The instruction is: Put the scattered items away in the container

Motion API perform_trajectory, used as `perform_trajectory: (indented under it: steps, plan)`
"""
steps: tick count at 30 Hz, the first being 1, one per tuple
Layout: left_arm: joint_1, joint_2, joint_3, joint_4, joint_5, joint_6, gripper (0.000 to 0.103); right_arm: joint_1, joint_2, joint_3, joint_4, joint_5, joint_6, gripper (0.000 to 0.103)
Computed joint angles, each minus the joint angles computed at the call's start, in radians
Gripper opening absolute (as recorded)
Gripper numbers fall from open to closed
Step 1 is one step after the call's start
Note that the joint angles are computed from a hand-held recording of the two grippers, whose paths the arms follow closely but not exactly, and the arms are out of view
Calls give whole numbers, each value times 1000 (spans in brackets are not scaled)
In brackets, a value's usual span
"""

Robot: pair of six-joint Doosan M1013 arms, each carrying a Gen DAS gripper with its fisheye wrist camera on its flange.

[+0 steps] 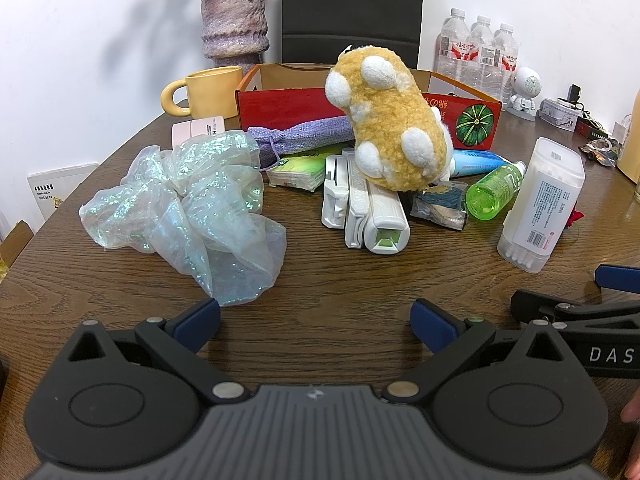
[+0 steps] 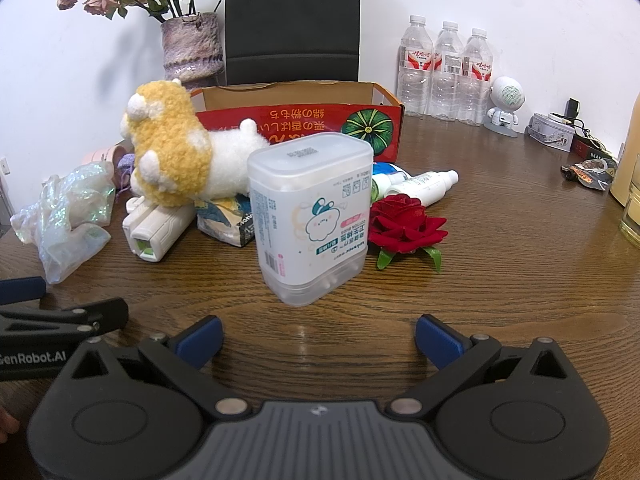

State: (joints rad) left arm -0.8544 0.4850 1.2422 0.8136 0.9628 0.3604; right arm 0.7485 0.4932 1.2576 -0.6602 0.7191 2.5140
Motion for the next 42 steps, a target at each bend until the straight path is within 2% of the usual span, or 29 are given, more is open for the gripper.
perform_trajectory:
  steps: [42]
  plan:
    - [0,-4,3,-1,0,0,103,2,0,-1,-2,3,2,103]
